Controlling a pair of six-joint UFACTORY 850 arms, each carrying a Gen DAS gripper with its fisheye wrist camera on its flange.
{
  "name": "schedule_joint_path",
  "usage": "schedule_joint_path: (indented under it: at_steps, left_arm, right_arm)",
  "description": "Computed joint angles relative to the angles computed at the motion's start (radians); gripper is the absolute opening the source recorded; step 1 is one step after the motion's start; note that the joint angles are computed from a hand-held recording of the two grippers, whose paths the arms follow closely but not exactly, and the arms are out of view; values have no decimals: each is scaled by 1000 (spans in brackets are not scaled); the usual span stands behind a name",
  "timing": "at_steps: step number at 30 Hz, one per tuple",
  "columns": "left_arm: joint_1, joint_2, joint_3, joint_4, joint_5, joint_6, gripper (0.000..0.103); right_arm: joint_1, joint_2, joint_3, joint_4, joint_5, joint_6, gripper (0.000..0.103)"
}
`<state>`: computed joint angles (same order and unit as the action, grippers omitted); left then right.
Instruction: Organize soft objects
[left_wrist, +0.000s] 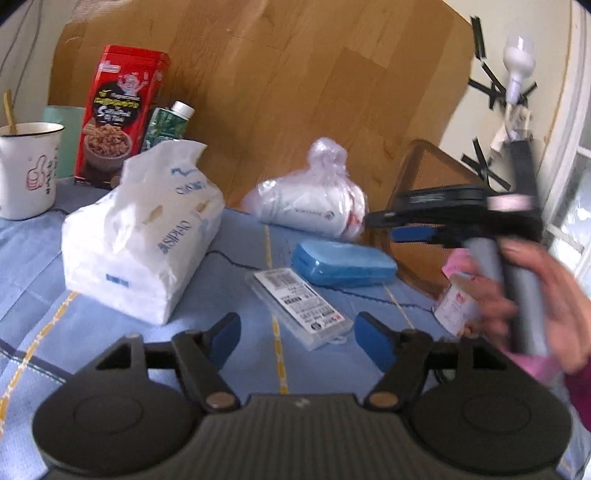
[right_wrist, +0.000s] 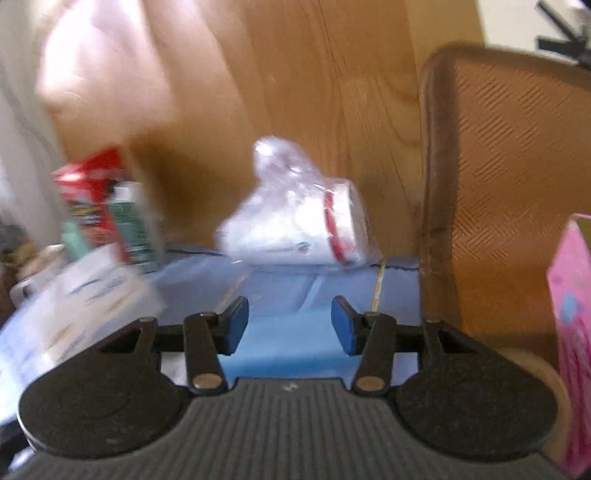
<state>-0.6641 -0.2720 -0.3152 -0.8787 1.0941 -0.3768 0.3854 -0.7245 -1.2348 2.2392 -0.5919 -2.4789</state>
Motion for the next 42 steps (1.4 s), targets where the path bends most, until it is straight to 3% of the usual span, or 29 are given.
schedule_joint_path:
  at_steps: [3, 6, 10, 16, 19, 21, 25, 27, 30, 33, 36, 40, 42]
  left_arm:
    - [12, 6, 15, 34, 10, -49, 71]
    - [25, 7, 24, 64, 19, -93, 71]
    - [33, 8, 33, 81, 26, -152, 75]
    - [26, 13, 34, 52, 22, -141, 83]
    - [20, 15, 35, 50, 23, -138, 84]
    - [24, 16, 40, 66, 28, -146, 84]
    - [30, 18, 45, 98, 35, -158, 84]
    - [31, 18, 46, 118, 39, -159, 84]
    - [34, 22, 45, 155, 31, -153, 81]
    - [26, 28, 42, 194, 18, -123, 81]
    - [9, 28, 37, 253, 11, -118, 79]
    - [49, 8, 13, 446, -41, -276, 63]
    - [28, -1, -9, 454, -68, -299, 63]
  right_arm:
    - [52, -71, -128, 45, 191, -21, 52]
    - [55, -112, -199, -209, 275, 223, 53]
    - [14, -68, -114, -340, 191, 299, 52]
    - [-100, 40, 101, -511, -30, 331, 53]
    - [-155, 99, 230, -477, -139, 161, 53]
    - [-180, 137, 308, -406, -203, 17, 63]
    - [-216, 192, 463, -262, -355, -251, 70]
    - [-218, 204, 523, -231, -421, -350, 82]
    - [-160, 203, 563, -129, -439, -482, 92]
    - [-112, 215, 592, -34, -397, -588, 92]
    - [-135, 211, 585, -90, -387, -543, 93]
    - [-153, 201, 572, -129, -345, -488, 94]
    - [-162, 206, 579, -116, -342, -505, 94]
